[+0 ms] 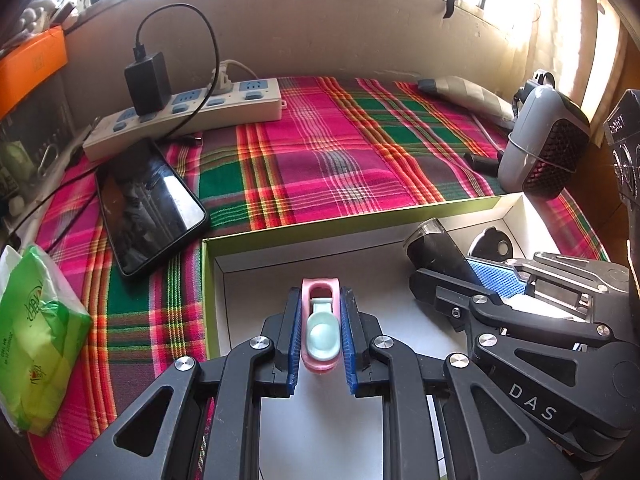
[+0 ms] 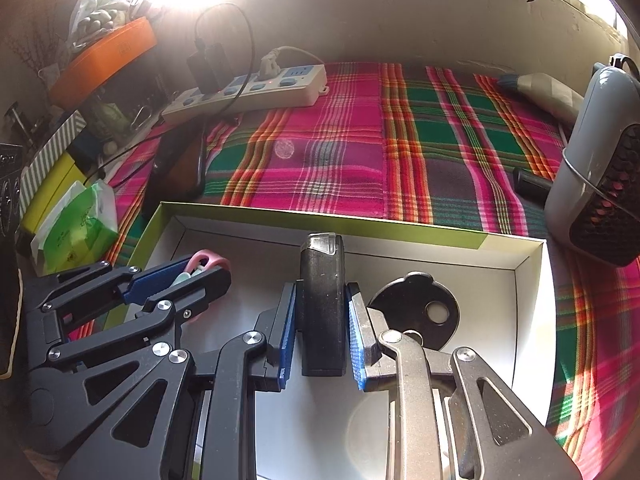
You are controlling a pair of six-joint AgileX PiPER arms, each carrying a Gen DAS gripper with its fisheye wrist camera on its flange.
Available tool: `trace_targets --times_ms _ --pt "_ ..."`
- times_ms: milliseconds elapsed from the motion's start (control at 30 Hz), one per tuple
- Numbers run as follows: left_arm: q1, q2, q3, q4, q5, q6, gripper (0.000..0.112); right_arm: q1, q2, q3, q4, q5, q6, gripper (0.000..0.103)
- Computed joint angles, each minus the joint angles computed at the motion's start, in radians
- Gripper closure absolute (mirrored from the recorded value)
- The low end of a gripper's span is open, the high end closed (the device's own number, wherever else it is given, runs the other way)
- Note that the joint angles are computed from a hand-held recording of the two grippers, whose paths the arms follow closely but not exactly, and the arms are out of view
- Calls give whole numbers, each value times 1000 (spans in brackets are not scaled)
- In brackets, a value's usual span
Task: Organize objects
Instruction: 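Open the left tool to release the clip while the right tool releases the flashlight in the tray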
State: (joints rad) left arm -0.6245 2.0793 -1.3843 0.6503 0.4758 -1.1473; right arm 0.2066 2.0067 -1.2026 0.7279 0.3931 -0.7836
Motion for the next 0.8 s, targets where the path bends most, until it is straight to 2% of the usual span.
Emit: trace_targets --times_ms 433,633,800 --pt "4 -6 6 -4 -5 -2 94 -2 -3 5 -4 -1 9 78" --pt "2 -20 22 13 -2 -30 88 -8 -9 14 13 -1 -5 69" --pt "-9 -36 37 31 5 -49 88 -8 -24 31 29 -6 -18 68"
